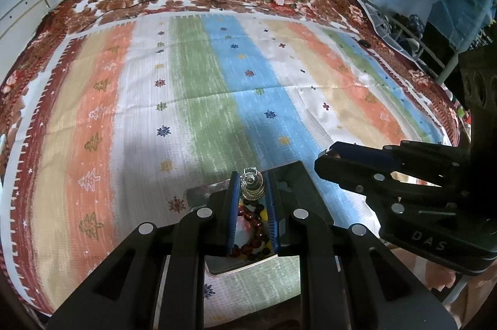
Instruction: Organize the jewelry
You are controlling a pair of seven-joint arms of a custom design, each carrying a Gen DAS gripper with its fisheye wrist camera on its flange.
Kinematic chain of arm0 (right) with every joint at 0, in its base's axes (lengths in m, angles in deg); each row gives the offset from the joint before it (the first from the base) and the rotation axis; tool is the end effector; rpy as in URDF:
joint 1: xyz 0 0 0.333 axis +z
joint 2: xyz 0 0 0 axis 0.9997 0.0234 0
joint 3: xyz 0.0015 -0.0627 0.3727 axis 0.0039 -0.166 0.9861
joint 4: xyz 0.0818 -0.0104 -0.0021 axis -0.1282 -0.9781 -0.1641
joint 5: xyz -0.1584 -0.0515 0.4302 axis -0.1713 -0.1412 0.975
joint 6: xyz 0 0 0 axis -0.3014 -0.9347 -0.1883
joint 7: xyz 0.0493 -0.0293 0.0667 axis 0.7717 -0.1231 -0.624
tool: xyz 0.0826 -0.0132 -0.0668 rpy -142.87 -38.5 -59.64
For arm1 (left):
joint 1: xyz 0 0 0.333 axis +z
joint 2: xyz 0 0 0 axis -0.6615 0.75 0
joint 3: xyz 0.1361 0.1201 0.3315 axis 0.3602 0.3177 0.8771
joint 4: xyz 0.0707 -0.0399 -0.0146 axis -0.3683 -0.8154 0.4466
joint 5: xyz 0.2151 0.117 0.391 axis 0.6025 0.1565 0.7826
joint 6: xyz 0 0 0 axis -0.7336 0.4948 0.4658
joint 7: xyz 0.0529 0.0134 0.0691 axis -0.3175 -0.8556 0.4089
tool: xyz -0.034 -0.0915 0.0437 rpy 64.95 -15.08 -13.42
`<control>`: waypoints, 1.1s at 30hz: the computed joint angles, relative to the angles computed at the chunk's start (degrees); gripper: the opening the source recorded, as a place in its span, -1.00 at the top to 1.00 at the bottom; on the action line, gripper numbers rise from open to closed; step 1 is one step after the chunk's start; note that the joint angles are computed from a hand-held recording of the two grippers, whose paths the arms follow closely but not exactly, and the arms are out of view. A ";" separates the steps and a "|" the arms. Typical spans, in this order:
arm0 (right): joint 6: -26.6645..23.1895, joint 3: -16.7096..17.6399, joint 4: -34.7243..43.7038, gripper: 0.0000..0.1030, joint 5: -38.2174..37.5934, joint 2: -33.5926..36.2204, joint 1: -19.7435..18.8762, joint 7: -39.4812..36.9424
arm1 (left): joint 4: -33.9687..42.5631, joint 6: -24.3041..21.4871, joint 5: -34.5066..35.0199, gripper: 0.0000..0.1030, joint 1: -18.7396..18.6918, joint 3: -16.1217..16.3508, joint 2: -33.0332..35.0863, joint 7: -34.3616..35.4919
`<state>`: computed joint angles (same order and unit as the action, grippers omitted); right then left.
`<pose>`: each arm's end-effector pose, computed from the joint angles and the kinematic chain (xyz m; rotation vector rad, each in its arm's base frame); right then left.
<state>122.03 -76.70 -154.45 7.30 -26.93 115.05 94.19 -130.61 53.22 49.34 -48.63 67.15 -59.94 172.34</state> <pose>0.4382 0.2689 0.4828 -1.8574 1.6573 -0.3055 0.4376 -0.0623 0.5079 -1.5594 2.3850 -0.9288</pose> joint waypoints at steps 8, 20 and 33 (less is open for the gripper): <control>-0.76 1.70 0.38 0.51 -4.23 0.00 -2.63 4.42 | 0.29 -0.21 1.42 0.69 0.50 -0.41 0.68 -0.94; 0.67 2.13 -1.37 -0.03 -7.96 -2.14 -5.28 10.42 | -0.02 0.68 2.77 0.26 0.81 -0.57 0.73 -0.74; 2.71 3.31 -4.12 -0.51 -11.62 -5.14 -7.52 14.34 | -2.01 2.14 2.15 -0.29 -0.20 0.05 -1.55 1.12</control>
